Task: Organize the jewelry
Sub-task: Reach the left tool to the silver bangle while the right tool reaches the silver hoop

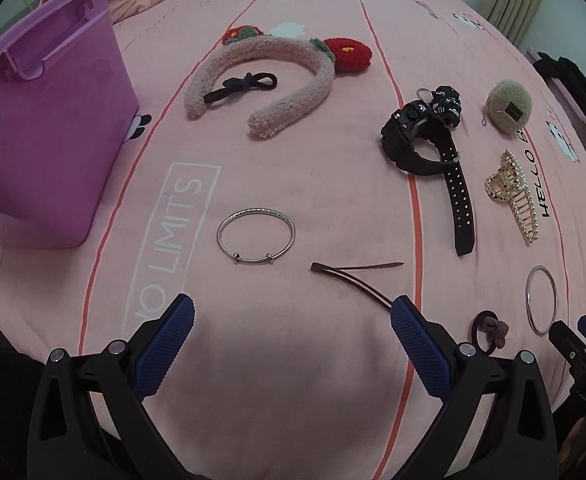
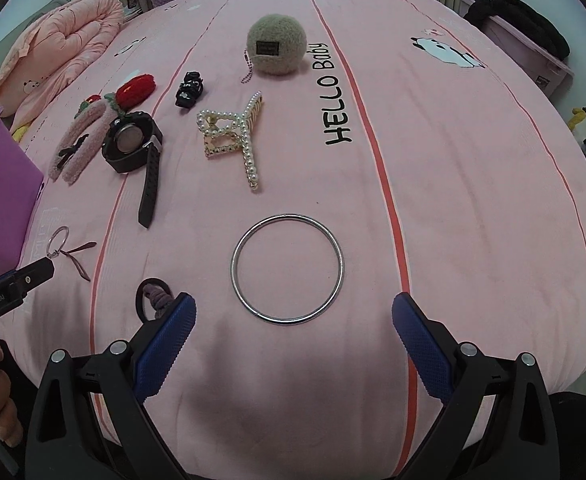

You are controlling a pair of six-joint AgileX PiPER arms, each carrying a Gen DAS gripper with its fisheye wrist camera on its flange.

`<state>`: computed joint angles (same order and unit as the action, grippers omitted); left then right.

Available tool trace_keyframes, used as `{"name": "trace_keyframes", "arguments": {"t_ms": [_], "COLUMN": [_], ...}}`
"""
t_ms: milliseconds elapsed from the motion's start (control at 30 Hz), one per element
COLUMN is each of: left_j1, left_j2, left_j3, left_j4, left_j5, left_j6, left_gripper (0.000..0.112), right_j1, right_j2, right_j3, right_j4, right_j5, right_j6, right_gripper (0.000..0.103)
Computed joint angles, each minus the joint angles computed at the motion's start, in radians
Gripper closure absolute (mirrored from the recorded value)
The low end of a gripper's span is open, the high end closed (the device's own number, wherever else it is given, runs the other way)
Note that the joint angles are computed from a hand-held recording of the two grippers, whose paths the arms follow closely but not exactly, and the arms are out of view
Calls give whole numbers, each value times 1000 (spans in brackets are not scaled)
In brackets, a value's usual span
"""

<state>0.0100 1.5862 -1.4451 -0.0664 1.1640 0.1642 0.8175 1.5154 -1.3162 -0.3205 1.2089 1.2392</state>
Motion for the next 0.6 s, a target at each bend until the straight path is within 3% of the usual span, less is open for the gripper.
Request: {"name": "trace_keyframes", "arguments": {"t_ms": [600], "left_j1": [88], "left_j2": [119], "left_j3": [-102], "left_j4": [13], "left_j5": [-20], "left_j6": [-12], "left_gripper": [15], "right_j1": [-54], "right_j2": [3], "right_j3": [55], "right_j4": [25], "right_j5": [-36], "right_j6": [-11], "right_gripper": [9]}}
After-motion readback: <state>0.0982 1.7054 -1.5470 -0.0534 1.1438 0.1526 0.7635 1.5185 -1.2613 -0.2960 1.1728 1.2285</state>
